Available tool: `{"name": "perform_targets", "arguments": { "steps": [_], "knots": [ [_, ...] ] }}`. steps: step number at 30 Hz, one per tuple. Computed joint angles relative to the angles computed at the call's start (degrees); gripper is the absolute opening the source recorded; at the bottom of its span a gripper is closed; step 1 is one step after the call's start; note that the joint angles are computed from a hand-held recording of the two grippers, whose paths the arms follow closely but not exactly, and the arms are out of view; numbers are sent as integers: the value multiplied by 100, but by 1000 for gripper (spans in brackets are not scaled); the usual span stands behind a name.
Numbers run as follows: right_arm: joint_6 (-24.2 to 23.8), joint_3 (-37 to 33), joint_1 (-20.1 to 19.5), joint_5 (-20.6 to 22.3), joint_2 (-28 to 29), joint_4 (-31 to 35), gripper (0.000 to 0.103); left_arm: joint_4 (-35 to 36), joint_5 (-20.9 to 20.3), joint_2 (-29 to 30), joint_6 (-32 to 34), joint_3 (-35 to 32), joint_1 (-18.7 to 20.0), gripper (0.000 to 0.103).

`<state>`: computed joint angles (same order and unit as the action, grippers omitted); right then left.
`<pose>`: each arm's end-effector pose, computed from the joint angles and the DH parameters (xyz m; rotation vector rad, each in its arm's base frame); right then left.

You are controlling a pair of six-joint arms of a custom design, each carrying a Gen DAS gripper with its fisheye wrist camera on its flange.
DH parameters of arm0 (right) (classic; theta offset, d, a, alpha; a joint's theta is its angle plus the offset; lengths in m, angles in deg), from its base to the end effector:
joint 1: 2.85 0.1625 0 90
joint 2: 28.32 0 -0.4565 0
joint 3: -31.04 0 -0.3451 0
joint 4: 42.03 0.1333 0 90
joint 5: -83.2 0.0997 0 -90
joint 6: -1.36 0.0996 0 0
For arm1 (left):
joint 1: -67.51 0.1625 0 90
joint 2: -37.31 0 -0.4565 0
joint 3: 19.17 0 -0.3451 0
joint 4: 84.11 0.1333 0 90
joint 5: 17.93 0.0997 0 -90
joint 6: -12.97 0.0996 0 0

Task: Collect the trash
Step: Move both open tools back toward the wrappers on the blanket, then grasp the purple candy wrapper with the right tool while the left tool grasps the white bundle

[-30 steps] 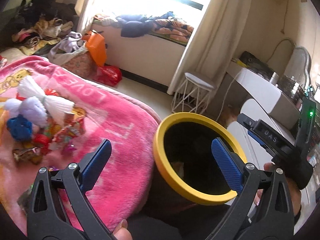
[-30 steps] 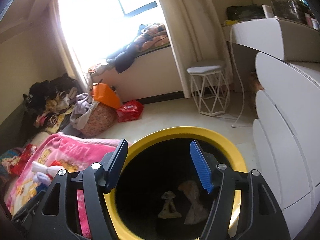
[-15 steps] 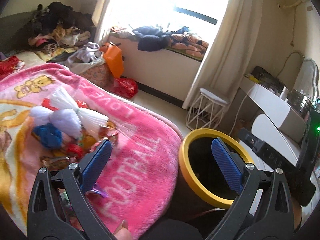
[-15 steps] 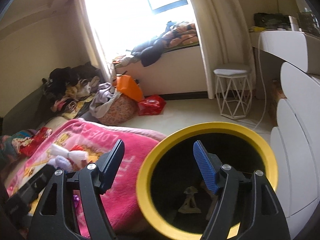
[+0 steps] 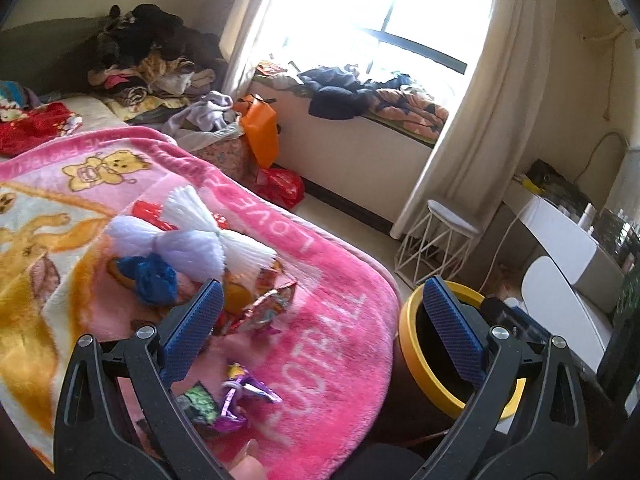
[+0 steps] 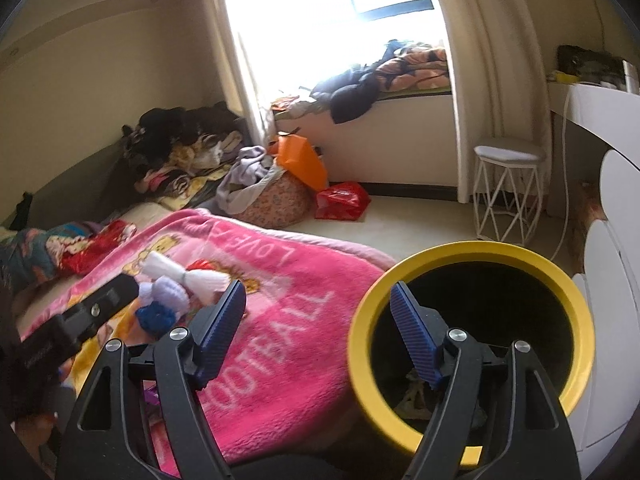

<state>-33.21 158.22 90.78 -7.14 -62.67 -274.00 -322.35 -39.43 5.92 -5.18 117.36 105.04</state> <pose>0.1641 -0.4910 0.0856 0.8694 -2.5218 1.1733 -0.1774 -0.4212 0.1086 0.0797 2.1642 -1.4971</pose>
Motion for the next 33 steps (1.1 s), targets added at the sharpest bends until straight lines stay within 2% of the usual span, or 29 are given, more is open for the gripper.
{"name": "perform_targets", "arguments": {
  "steps": [12, 24, 31, 33],
  "knots": [
    [-273, 80, 349, -22, 239, 244, 72, -447, 432, -298, 156, 284, 20, 92],
    [-457, 86, 690, -165, 519, 763, 72, -1084, 844, -459, 385, 571, 145, 92],
    [-536, -11, 1015, -552, 766, 1217, 72, -1182, 1033, -530, 287, 716, 355, 92],
    [-529, -47, 1092, -658, 824, 1308, 67, -1183, 1011, -553, 161, 785, 444, 92]
  ]
}}
